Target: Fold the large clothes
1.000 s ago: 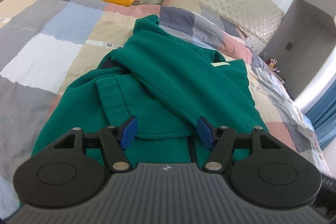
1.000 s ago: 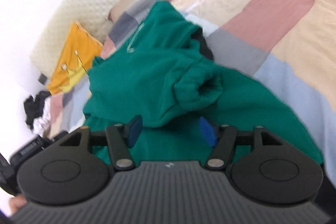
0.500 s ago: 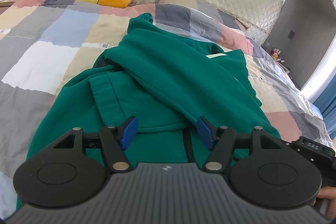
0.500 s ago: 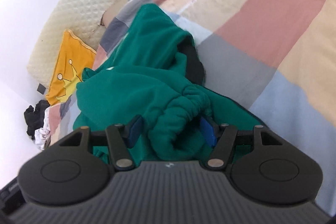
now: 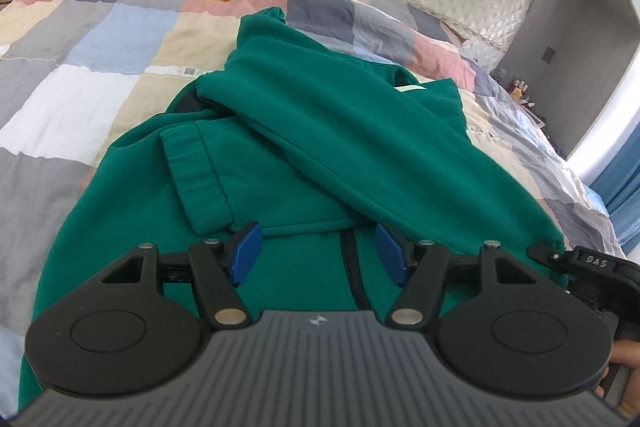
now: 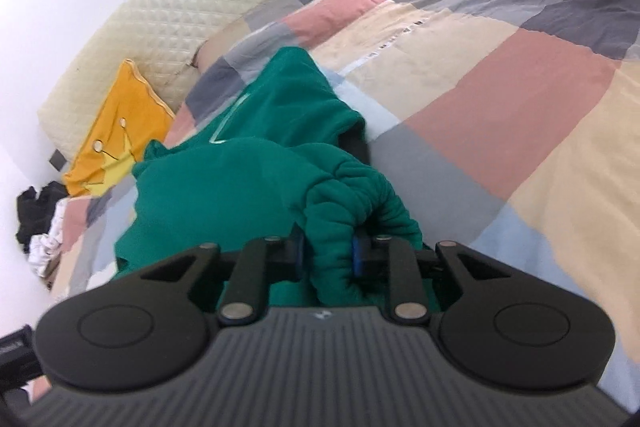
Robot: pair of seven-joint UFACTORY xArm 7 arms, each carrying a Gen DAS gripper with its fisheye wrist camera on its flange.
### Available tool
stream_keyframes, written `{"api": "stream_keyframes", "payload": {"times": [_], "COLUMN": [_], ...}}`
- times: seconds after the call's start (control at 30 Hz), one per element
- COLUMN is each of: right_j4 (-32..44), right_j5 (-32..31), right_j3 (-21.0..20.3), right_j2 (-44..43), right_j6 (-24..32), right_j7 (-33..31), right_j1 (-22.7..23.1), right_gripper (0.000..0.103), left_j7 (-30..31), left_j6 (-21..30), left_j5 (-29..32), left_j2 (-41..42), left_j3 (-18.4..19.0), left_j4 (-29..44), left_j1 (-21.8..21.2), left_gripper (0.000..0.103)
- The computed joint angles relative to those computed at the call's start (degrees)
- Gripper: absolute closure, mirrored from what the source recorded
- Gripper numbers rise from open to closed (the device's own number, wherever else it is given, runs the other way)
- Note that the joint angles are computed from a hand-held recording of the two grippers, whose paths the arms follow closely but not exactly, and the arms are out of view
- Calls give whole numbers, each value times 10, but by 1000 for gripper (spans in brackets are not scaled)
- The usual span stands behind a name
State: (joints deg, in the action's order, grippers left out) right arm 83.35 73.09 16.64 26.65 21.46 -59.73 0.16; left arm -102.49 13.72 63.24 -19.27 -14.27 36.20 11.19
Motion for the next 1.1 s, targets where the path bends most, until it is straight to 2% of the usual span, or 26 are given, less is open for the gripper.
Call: {"api": "stream_keyframes", "payload": {"times": [0.1,0.23,0.43,0.53,0.6,0.67,0.73,0.8,0.9,1.0,1.1], "right_j4": [-1,-12,-50,-73,-81,-86,-89,-92,-95,-91,-80], "right_j5": [-34,-52,-30,2,27,43,47,27,-35,-110,-142], "right_j3": [-6,9,17,8,-3,-18,-35,-53,-73,-87,-88], "right_j2": [7,-2,-44,-73,-91,-103,-113,-118,-114,-104,-90], "right_j6": [-15,-41,-36,-49,-30,-7,9,10,12,40,79], "right_j7": [13,-15,-69,-116,-139,-150,-153,-137,-81,10,75], "right_j1": [11,9,-6,-7,-11,-11,-7,4,12,7,-11], "right_gripper": [78,72,60,44,29,19,17,17,17,17,17], "left_j7": [-4,-4,-1,27,49,87,131,181,272,336,388], "left_j6": [-6,-9,1,19,17,17,19,38,93,147,200], "left_j5": [16,25,24,-3,-23,-55,-86,-117,-180,-229,-285], "left_j2": [-1,2,-7,-24,-37,-52,-72,-95,-128,-174,-222], "left_j3": [-2,-1,1,5,9,13,18,22,36,41,55], "left_j4": [1,3,1,-7,-14,-19,-24,-25,-19,-17,-14], "left_j1": [4,1,-7,-19,-21,-27,-33,-41,-63,-67,-67], "left_gripper": [35,35,35,34,31,31,31,28,28,28,28]}}
